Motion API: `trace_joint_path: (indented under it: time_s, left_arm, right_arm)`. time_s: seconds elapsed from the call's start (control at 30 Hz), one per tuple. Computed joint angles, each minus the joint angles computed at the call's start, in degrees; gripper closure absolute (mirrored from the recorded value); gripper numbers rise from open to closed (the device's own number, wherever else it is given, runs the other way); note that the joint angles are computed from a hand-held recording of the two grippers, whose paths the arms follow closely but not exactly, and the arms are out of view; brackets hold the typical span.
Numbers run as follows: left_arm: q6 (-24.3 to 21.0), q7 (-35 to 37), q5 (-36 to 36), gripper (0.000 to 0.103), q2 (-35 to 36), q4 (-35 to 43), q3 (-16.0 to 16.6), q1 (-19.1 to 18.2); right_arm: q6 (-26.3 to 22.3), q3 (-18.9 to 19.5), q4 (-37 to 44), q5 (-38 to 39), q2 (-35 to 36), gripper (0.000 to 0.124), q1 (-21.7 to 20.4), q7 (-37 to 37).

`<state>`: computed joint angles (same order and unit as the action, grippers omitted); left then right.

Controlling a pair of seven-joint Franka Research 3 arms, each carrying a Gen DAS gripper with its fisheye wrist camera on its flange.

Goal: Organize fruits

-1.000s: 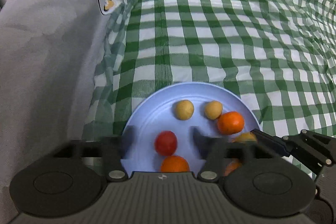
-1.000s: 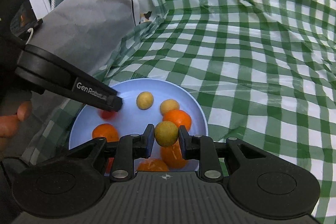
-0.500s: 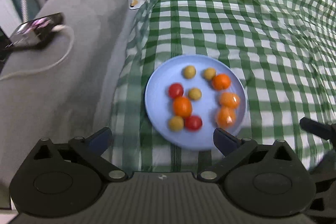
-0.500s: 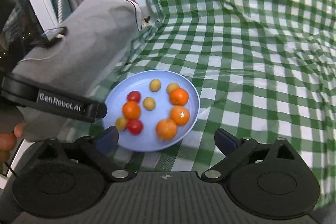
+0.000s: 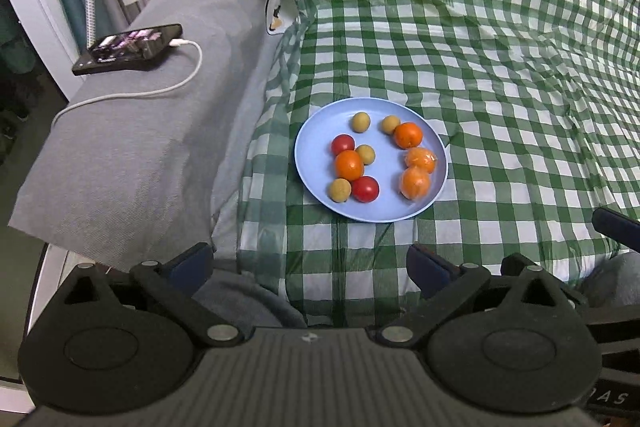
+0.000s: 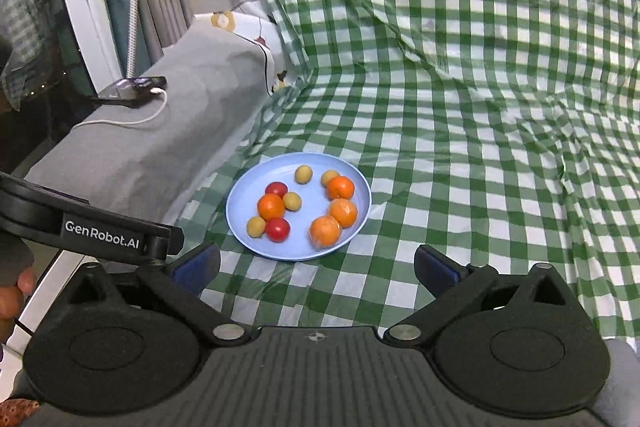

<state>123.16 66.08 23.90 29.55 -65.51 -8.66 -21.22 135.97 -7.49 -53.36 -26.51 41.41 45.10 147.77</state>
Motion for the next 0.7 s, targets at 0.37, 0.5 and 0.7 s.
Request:
trace_joint_path:
  time_s: [0.37, 0.5, 0.7]
  left_arm:
    - [3.2, -1.9, 1.2, 0.001, -4.9, -6.9, -0.7, 0.5]
    - [3.8, -2.3, 1.8, 0.001, -5.8, -8.1, -0.8, 0.5]
    - [4.0, -2.8, 2.2, 0.001, -6.2, -8.6, -0.9, 0.6]
  right_arm:
    - [2.0, -0.4, -7.1, -5.1, -5.1, 0.022, 1.5, 3.7]
    - [2.3, -0.1, -7.7, -6.3, -5.5, 0.022, 1.5, 4.4]
    - [2.3, 0.3, -8.1, -6.9, -5.8, 0.022, 1.3, 4.7]
